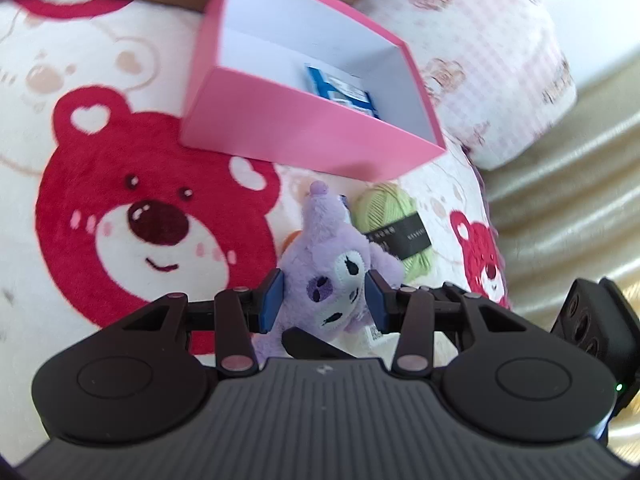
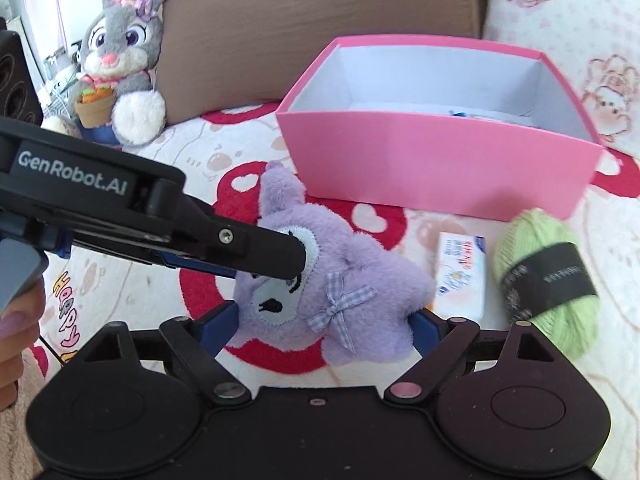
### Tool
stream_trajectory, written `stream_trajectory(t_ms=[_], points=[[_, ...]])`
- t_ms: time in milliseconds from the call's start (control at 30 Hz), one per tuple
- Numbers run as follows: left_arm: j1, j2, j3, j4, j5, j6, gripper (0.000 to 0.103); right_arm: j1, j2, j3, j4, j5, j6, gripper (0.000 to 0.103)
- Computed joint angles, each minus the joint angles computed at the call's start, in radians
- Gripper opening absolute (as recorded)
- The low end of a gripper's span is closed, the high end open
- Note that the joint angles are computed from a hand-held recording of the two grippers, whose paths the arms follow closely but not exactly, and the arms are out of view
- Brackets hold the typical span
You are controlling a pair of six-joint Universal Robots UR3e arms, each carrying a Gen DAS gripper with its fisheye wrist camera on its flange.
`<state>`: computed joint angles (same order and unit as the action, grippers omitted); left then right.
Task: Organize objects
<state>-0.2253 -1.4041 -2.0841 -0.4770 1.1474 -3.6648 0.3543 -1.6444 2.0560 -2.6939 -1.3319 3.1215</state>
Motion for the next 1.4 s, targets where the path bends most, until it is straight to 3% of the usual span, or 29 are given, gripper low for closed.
stream_trajectory(t_ms=[333,533,667,900,1000,1200,1400], points=[[-0.044,0.014,0.038,0.018,0.044,0.004,0.042,-0.035,-0.065,0.020,-0.020,0.027,-0.021,0.091],[-0.038,0.047,0.053,-0.016,0.058,0.003,0.042,-0.065,-0.124,0.024,-0.010,0.097,-0.019,0.091],[-0.051,0.059,0.086,-0.039,0.075,0.000,0.042,-0.043,-0.136,0.009,-0.012,0.063,-0.034,0.091],[-0.095,0.015,0.246,-0.144,0.136,0.019,0.042,-0.049,-0.119,-0.111,0.089,0.048,-0.072,0.090],[-0.092,-0.020,0.321,-0.193,0.138,-0.019,0.042,-0.042,-0.075,-0.213,0.163,0.008,-0.105,0.084],[-0.096,-0.072,0.423,-0.220,0.167,-0.008,0.042,-0.107,-0.033,-0.293,0.186,0.088,-0.116,0.083],[-0.079,-0.183,0.620,-0.310,0.195,0.011,0.042,-0.100,0.088,-0.459,0.220,0.080,-0.098,0.082]])
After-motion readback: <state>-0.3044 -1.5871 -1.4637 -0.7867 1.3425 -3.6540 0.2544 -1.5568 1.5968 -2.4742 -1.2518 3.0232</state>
